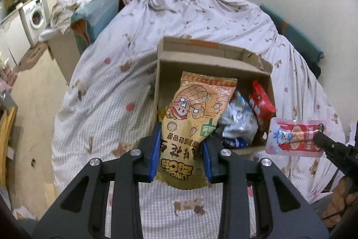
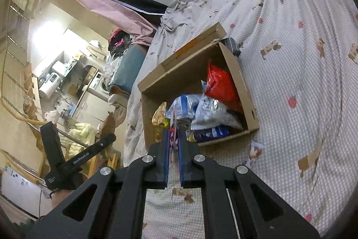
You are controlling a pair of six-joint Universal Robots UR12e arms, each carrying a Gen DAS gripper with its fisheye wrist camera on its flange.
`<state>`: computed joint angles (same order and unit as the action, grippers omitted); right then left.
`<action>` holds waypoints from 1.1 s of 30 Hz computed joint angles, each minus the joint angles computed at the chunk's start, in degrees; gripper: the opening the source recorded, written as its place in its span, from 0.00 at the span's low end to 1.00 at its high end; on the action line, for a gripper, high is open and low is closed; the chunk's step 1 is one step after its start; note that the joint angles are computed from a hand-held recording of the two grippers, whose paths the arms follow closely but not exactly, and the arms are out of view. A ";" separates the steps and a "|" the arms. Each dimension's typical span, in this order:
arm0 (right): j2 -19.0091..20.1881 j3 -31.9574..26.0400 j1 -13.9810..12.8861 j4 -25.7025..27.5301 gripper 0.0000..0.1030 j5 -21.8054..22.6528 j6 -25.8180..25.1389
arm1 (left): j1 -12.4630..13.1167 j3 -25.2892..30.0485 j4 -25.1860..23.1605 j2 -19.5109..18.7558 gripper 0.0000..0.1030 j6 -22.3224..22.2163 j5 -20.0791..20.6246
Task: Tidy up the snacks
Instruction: 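Carry the peanut bag and pink packet into the box and open both grippers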
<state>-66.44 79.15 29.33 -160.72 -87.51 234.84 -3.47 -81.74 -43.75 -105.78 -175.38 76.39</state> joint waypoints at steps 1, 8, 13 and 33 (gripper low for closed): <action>0.20 -0.31 -0.09 0.23 0.07 -0.01 -0.14 | -0.16 0.40 0.47 -0.33 0.27 0.25 0.09; 2.77 -4.63 -1.20 3.25 0.07 0.98 -2.49 | -1.05 3.25 1.71 -2.95 0.27 0.97 2.13; 5.20 -8.44 -1.97 6.14 0.07 1.54 -5.01 | -1.55 4.97 2.40 -4.98 0.27 1.46 3.25; 9.99 -11.75 -2.58 11.74 0.07 7.43 -7.38 | -1.85 6.20 2.86 -8.75 0.27 1.24 1.68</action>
